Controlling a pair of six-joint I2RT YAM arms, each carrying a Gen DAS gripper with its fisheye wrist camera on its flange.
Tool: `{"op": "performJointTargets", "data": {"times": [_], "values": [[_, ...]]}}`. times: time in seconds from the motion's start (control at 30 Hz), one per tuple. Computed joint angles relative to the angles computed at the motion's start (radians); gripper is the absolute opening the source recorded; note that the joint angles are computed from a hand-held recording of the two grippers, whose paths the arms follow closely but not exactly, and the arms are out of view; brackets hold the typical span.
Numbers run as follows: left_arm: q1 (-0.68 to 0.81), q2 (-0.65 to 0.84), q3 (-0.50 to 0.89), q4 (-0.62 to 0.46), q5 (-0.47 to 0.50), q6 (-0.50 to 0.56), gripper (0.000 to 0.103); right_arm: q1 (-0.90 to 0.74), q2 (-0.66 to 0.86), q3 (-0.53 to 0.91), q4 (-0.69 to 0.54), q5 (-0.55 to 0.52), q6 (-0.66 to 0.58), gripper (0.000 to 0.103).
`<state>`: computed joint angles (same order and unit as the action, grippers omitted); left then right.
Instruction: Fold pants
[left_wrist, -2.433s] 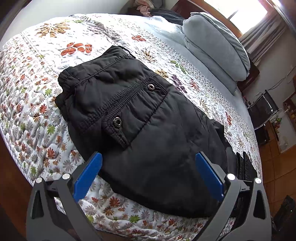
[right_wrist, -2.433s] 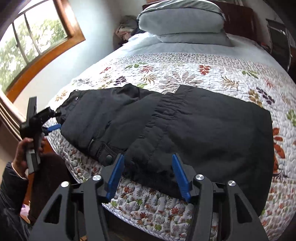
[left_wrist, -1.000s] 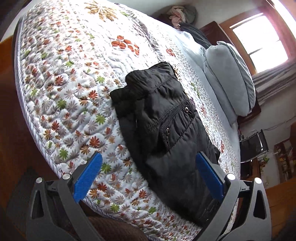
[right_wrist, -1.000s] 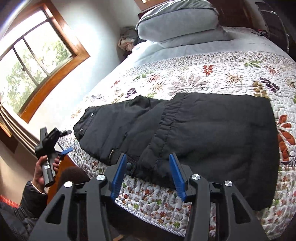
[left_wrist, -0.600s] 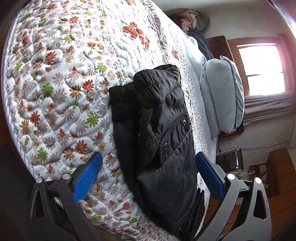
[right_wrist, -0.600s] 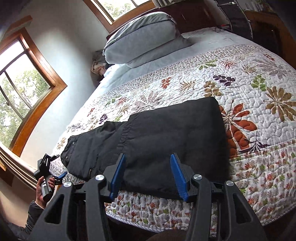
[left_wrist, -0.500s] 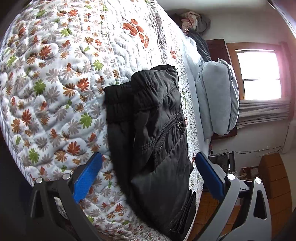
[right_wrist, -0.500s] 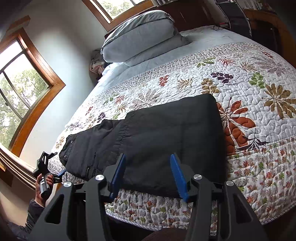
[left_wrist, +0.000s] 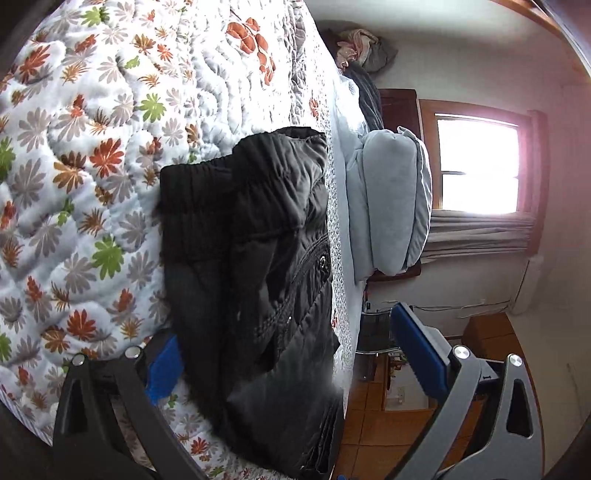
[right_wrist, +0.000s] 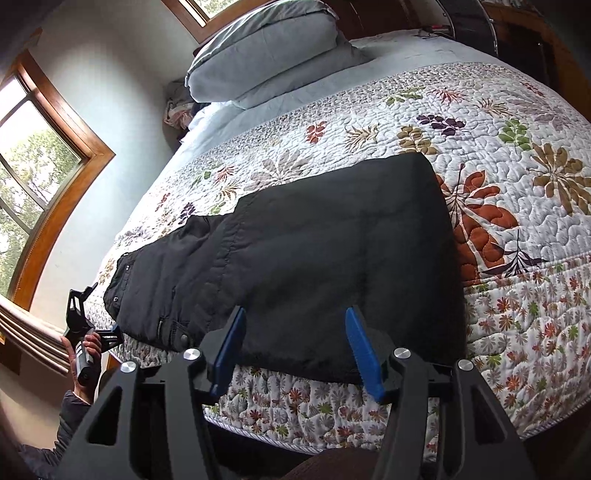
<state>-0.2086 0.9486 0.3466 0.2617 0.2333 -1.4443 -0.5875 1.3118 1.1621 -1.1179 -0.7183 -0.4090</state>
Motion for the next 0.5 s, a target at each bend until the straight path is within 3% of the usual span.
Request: {"op": "performJointTargets", "data": {"times": [0.33,0.4,0.43,0.5], "values": [[-0.040,0.082,0.156,-0.211,-0.045,0.128,0.098,0.030,-0.011,-0.017,0.020,0.036,0.030,0.058],[-0.039,0.111,0.208,-0.282,-0.049,0.147,0.089,0.020,-0.004,-0.015,0.024,0.033,0.035,0.058],[-0.040,0.123,0.236,-0.336,-0.061,0.158,0.072,0.012,-0.001,-0.015,0.024,0.031,0.036,0.059],[-0.038,0.157,0.281,-0.416,-0.079,0.158,0.053,-0.005,0.006,-0.015,0.023,0.026,0.032,0.059]]}}
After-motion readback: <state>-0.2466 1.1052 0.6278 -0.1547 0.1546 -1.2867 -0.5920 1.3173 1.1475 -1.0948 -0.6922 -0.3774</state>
